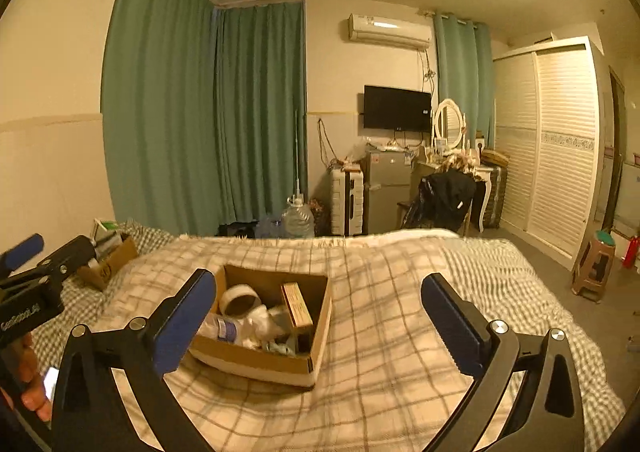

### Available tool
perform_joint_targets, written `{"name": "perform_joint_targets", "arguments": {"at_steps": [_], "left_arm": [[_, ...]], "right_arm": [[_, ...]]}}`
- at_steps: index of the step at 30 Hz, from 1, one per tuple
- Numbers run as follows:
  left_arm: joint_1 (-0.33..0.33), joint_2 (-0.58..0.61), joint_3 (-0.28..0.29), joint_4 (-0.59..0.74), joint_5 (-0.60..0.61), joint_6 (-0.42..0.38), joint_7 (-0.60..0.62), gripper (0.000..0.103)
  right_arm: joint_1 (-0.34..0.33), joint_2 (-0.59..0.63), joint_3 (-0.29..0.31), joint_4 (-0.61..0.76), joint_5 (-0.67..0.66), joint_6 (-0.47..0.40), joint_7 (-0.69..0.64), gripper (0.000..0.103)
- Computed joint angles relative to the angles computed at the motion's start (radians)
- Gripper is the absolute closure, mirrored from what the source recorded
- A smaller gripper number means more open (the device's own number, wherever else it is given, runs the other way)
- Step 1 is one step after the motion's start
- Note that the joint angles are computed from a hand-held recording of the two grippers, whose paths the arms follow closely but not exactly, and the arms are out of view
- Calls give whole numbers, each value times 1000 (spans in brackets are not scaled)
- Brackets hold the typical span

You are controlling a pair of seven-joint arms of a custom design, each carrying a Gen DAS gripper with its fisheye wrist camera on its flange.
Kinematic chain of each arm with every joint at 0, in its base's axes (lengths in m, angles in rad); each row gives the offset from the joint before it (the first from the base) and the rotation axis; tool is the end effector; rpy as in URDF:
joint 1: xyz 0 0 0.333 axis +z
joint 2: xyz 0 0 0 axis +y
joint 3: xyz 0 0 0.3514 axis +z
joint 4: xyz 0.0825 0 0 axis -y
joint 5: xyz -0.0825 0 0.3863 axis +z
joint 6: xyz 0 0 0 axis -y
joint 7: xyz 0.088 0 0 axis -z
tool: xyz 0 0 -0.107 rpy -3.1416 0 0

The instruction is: Organize objects

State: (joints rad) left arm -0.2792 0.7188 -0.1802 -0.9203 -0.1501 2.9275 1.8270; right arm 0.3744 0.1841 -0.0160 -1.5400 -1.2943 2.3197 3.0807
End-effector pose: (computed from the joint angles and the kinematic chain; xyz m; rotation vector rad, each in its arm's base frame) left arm 0.7596 -0.2827 0.6562 -1.1081 1.7838 -1.3811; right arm 0.6377 0.2211 0.6600 -1.0980 1.8219 -1.3275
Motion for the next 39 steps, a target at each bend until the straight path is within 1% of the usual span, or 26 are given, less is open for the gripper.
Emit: {"name": "perform_joint_targets", "arguments": {"at_steps": [2,3,4,5,6,8,10,12,15,18,22,26,30,39], "left_arm": [[-18,-9,31,-58,29,42,6,0],[-21,-19,36,-98,38,70,14,0],[-23,-23,38,-124,46,88,23,0],[-14,-40,25,-167,42,108,37,0],[-9,-46,16,-186,38,111,46,0],[2,-41,-7,-188,25,98,63,0],[-1,-38,-5,-184,19,89,69,0],[-3,-46,0,-205,18,101,76,0],[4,-60,-7,-235,8,112,88,0],[5,-51,-7,-217,-3,79,80,0],[0,-53,3,-224,-3,82,76,0],[0,-52,4,-222,-5,71,67,0],[9,-47,-8,-218,-12,60,70,0],[8,-43,0,-211,-13,42,48,0]], "right_arm": [[-4,10,-8,-20,-10,1,33,0],[-4,16,-12,-27,-29,-2,55,0],[-3,22,-17,-38,-57,-2,79,0],[-4,22,-20,-50,-72,-3,89,0],[-5,28,-19,-54,-65,-11,80,0],[-15,42,-16,-50,-21,-4,38,0],[-25,44,-21,-59,-8,45,38,0],[-26,48,-24,-58,0,62,37,0],[-16,60,-27,-50,-2,50,28,0],[-10,64,-31,-50,4,48,19,0],[-6,72,-34,-41,13,44,14,0],[-2,77,-37,-35,22,41,3,0],[2,80,-41,-35,21,40,3,0],[6,88,-44,-28,26,35,-7,0]]}}
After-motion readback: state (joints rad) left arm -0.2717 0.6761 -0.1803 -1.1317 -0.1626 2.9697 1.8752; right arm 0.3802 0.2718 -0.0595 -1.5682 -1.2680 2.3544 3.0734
